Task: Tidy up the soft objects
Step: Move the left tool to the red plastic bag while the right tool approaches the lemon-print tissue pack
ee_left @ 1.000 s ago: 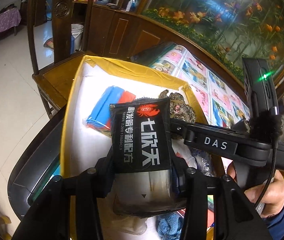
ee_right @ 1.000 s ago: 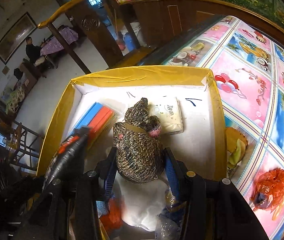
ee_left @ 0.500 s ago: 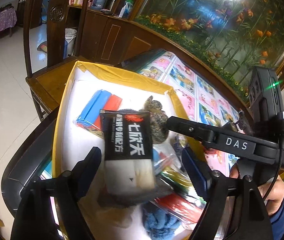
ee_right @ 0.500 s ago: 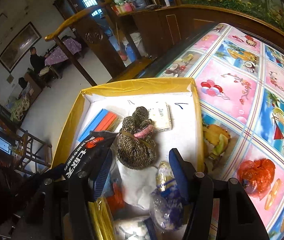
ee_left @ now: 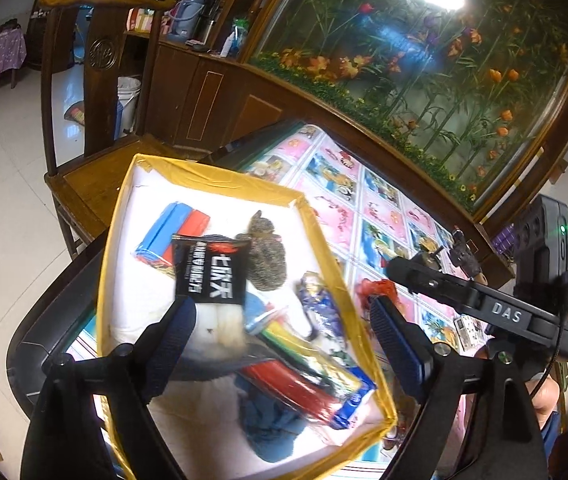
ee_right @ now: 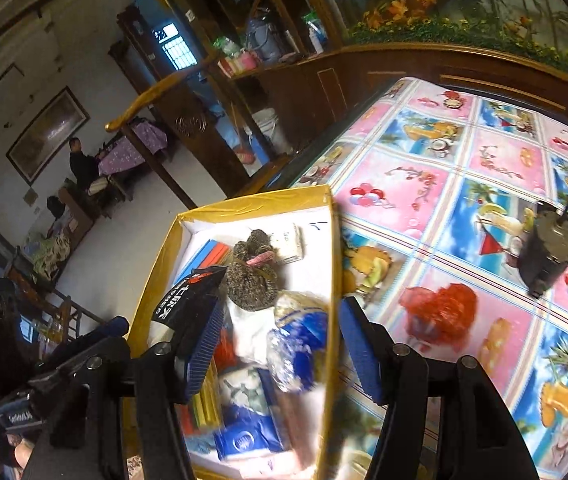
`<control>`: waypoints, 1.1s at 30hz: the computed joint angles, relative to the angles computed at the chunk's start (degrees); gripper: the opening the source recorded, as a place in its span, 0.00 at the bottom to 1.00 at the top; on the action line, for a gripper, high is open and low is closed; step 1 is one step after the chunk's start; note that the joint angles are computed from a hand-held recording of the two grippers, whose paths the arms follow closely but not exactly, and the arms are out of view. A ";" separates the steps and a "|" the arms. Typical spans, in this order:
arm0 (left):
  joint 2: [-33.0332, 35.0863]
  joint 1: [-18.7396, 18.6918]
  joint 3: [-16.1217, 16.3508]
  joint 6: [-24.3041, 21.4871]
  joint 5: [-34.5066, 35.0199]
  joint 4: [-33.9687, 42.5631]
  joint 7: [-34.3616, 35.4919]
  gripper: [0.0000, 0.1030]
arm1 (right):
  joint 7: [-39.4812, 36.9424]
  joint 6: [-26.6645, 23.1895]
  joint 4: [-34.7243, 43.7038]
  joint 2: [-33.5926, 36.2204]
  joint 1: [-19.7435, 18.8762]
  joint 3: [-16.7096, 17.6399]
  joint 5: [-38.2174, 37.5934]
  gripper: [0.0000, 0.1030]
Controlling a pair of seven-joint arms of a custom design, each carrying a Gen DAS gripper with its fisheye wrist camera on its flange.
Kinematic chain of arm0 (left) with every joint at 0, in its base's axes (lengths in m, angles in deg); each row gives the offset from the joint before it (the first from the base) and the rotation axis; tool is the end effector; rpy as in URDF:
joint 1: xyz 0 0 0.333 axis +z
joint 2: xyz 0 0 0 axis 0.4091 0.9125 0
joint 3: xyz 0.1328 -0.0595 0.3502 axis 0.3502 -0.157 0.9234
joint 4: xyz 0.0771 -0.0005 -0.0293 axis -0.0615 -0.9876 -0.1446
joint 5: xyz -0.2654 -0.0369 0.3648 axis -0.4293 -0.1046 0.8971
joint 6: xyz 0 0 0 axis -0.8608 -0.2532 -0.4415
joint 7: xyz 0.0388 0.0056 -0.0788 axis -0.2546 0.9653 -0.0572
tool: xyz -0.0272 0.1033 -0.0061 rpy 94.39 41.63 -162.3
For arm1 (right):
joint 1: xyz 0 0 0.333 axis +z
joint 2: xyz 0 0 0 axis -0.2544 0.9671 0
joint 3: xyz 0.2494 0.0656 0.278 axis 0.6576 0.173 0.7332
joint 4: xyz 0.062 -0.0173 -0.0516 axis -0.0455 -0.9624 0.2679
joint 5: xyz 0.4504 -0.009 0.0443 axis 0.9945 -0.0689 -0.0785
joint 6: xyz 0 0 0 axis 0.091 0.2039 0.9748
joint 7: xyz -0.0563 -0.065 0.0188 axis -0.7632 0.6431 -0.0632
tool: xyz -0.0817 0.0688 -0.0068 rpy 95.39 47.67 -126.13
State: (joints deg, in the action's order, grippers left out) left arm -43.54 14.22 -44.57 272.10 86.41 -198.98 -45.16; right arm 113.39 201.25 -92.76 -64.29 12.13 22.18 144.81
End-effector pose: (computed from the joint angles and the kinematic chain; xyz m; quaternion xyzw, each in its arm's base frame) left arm 0.3749 -0.2813 0.4644 -0.6775 0.5959 -0.4168 0.1107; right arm 0.4426 0.1614 0.4742 -0.7058 0.5823 -0.0419 0.4014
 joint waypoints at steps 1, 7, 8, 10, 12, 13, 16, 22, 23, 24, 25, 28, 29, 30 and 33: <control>-0.05 -0.23 -0.08 0.09 0.00 0.08 -0.04 0.86 | -0.57 0.05 -0.82 -1.08 0.05 -0.55 0.67 0.65; 1.35 -0.04 -2.44 1.34 0.11 1.18 -0.72 0.86 | -1.34 -0.47 -6.93 -7.71 -2.10 -2.93 0.67 0.66; 1.87 -0.34 -2.47 1.54 0.13 1.44 -0.63 0.86 | -1.19 -0.35 -8.16 -8.91 -2.73 -3.23 0.07 0.66; 2.94 -0.09 -3.53 1.51 0.23 2.20 -0.58 0.86 | -1.15 0.10 -10.58 -11.19 -3.93 -4.18 -1.13 0.66; 4.57 -1.42 -3.12 1.31 0.26 3.26 -0.32 0.86 | -0.93 0.44 -12.62 -13.07 -5.23 -5.53 -2.36 0.66; 5.32 -2.12 -2.91 1.22 0.29 3.81 -0.17 0.86 | -1.16 0.67 -13.56 -13.96 -5.58 -6.55 -2.56 0.66; 7.51 -1.64 -5.00 0.51 1.30 6.11 0.10 0.86 | -2.82 2.03 -16.19 -16.72 -6.87 -10.13 -2.80 0.66; 11.83 3.12 -12.52 -1.55 7.12 11.81 -2.93 0.86 | -4.85 5.37 -19.10 -21.36 -11.09 -17.56 -2.60 0.65; 13.24 4.46 -14.38 -2.60 9.34 13.54 -3.96 0.86 | -3.80 5.11 -19.11 -21.79 -12.46 -17.69 -3.05 0.65; 14.80 5.03 -15.39 -3.57 11.39 15.29 -4.93 0.86 | -3.08 5.29 -19.24 -22.70 -13.17 -18.33 -2.85 0.66; 16.33 5.13 -15.88 -4.57 13.55 16.94 -6.04 0.86 | -3.60 6.15 -19.31 -23.74 -12.13 -20.12 -1.75 0.70; 21.51 3.85 -16.09 -9.71 20.70 22.84 -10.25 0.86 | -3.85 6.86 -19.70 -26.34 -10.84 -22.67 -0.32 0.73; 23.14 2.74 -15.61 -12.02 22.14 24.90 -10.83 0.86 | -3.61 6.81 -19.81 -26.75 -11.09 -22.61 -0.57 0.73; 24.63 1.51 -14.94 -14.65 23.57 27.02 -11.32 0.86 | -3.30 6.64 -20.00 -27.20 -11.51 -22.47 -0.94 0.73; 28.50 -1.89 -12.30 -21.45 26.32 32.53 -11.84 0.86 | -2.48 5.06 -20.00 -27.98 -12.07 -23.24 -1.71 0.73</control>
State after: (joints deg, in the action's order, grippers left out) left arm -15.04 12.33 -56.87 250.65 112.73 -166.45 -57.00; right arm 110.91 206.31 -112.76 -92.26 0.06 -1.06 143.10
